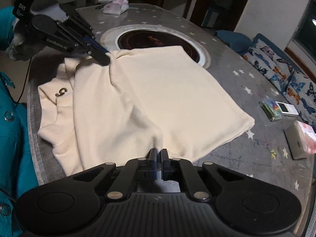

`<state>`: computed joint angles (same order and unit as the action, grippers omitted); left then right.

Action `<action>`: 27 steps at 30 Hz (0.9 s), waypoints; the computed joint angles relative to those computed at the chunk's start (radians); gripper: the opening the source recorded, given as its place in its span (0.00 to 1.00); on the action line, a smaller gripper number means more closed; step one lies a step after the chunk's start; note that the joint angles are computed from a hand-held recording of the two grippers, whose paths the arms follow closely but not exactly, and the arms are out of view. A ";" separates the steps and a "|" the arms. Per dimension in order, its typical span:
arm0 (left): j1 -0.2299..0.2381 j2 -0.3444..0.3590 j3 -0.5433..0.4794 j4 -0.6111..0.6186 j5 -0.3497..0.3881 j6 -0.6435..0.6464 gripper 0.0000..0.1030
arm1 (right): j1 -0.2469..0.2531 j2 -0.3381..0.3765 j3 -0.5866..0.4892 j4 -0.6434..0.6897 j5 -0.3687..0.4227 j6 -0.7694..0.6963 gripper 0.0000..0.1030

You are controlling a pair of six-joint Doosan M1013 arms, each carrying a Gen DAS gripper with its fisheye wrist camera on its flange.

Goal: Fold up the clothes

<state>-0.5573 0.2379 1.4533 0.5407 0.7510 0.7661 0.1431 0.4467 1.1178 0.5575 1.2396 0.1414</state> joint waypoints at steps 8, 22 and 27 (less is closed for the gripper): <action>-0.002 0.001 0.008 0.039 0.012 -0.048 0.05 | -0.013 -0.022 0.032 -0.042 -0.083 0.115 0.02; -0.003 -0.001 0.000 0.004 -0.024 -0.024 0.06 | -0.022 -0.060 0.081 0.112 -0.119 0.109 0.04; -0.001 0.028 -0.016 -0.065 -0.027 0.051 0.06 | -0.007 -0.051 0.103 0.073 -0.148 0.161 0.04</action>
<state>-0.5585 0.2658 1.4375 0.4755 0.7238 0.8169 0.1358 0.3957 1.2212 0.6305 1.0915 0.3029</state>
